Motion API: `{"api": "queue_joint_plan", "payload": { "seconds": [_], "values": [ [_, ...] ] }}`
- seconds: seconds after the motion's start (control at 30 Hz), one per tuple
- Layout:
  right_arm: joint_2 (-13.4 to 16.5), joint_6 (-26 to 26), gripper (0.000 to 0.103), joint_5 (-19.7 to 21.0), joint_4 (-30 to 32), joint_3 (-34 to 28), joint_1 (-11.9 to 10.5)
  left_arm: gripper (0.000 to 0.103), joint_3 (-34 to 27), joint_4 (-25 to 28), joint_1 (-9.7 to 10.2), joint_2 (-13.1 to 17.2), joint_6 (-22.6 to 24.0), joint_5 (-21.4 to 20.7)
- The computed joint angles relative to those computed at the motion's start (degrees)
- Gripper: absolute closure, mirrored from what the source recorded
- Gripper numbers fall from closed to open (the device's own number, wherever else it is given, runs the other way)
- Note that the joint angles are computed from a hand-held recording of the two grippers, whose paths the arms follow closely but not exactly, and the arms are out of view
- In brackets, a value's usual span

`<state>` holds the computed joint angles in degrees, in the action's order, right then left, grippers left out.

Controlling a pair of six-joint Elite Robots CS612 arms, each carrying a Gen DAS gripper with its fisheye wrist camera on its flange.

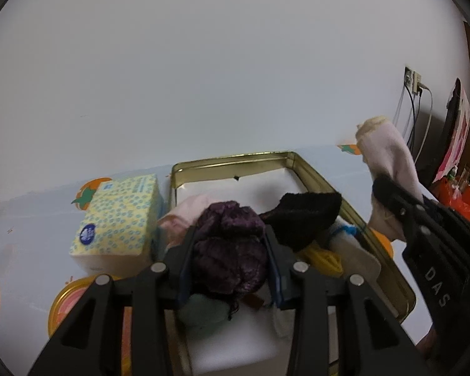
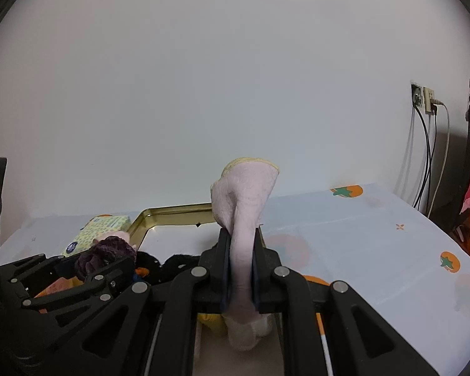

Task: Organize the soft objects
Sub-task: 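Carry the purple scrunchie and pink cloth over the gold tin tray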

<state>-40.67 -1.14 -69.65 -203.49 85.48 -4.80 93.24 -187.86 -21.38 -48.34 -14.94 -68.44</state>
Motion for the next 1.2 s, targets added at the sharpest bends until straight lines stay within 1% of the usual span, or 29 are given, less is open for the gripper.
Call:
{"api": "queue_joint_plan", "payload": {
  "seconds": [0.13,0.27,0.47,0.87,1.1,1.2],
  "values": [
    [0.32,-0.45,0.090,-0.20,1.97,-1.34,0.04,0.065,-0.95,1.35,-0.04,0.35,-0.62,0.17],
    [0.49,-1.58,0.090,-0.73,4.25,-2.28,0.27,0.065,-1.84,3.33,0.29,0.60,-2.02,-0.69],
    [0.52,-2.87,0.090,-1.47,6.50,-2.98,0.62,0.065,-2.27,4.64,0.23,0.66,-1.47,-1.01],
    [0.50,-2.98,0.090,-1.04,6.75,-2.99,0.72,0.065,-2.52,5.10,0.39,0.81,-1.56,-1.54],
    [0.66,-3.03,0.090,0.70,6.82,-3.17,0.32,0.065,-3.16,6.19,0.27,1.07,-1.81,-1.48],
    [0.55,-2.77,0.090,1.50,6.97,-3.18,0.00,0.065,-3.85,7.61,0.45,1.12,-2.42,-2.40]
  ]
}}
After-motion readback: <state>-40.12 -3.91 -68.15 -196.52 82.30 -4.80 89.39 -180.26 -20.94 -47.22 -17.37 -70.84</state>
